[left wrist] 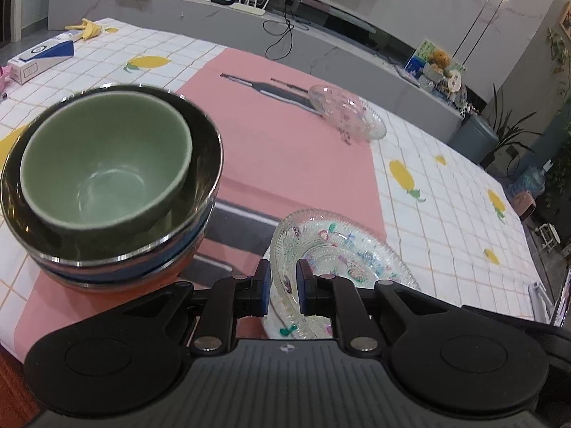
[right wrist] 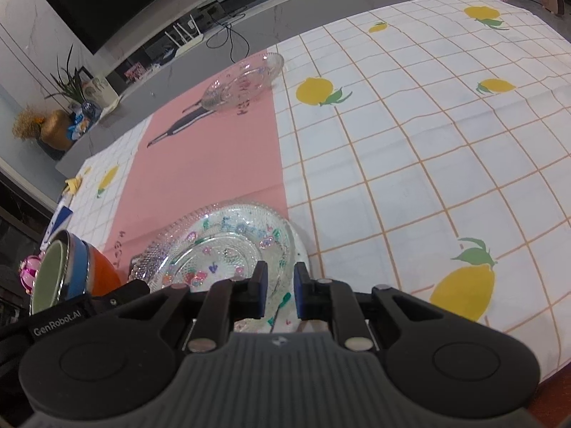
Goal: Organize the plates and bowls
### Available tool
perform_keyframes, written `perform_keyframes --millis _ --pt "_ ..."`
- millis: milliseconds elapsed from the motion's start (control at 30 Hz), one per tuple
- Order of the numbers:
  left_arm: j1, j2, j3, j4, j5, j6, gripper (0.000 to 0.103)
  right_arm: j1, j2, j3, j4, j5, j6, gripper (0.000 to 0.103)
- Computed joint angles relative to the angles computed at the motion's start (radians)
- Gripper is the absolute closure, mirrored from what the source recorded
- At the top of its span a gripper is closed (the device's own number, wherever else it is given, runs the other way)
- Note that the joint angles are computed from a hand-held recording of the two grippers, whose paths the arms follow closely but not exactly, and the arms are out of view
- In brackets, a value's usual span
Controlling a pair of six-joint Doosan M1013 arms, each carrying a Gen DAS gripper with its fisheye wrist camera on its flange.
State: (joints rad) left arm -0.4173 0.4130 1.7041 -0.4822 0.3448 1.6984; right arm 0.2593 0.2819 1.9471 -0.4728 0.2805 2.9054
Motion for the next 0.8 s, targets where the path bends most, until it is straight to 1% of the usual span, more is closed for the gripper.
perform_keyframes --millis 167,267,333,400,500,567,733,800 --pt "-0.003 0.006 -0.001 0.028 0.014 -0.002 0.087 0.018 0.003 -0.01 -0.098 0.05 0.063 0.089" --pt "-0.007 0.008 -0.005 0.078 0.012 -0.027 0.087 0.024 0.009 -0.02 -0.107 0.073 0.044 0.089" --pt "-0.006 0.01 -0.007 0.086 0.019 -0.024 0.087 0.029 0.014 -0.025 -0.116 0.089 0.033 0.09" --pt "-0.008 0.01 -0.008 0.108 0.027 -0.036 0.087 0.037 0.02 -0.031 -0.147 0.113 0.05 0.09" --pt "-0.014 0.007 0.001 0.143 0.009 -0.04 0.087 0.05 0.022 -0.037 -0.203 0.14 0.083 0.09" --pt "-0.017 0.007 0.001 0.162 0.009 -0.051 0.087 0.055 0.025 -0.044 -0.216 0.159 0.077 0.09" --pt "-0.015 0.007 -0.004 0.164 0.022 -0.032 0.087 0.052 0.021 -0.041 -0.217 0.152 0.086 0.088" --pt "-0.02 0.005 -0.001 0.186 0.018 -0.027 0.087 0.053 0.019 -0.04 -0.22 0.15 0.092 0.087"
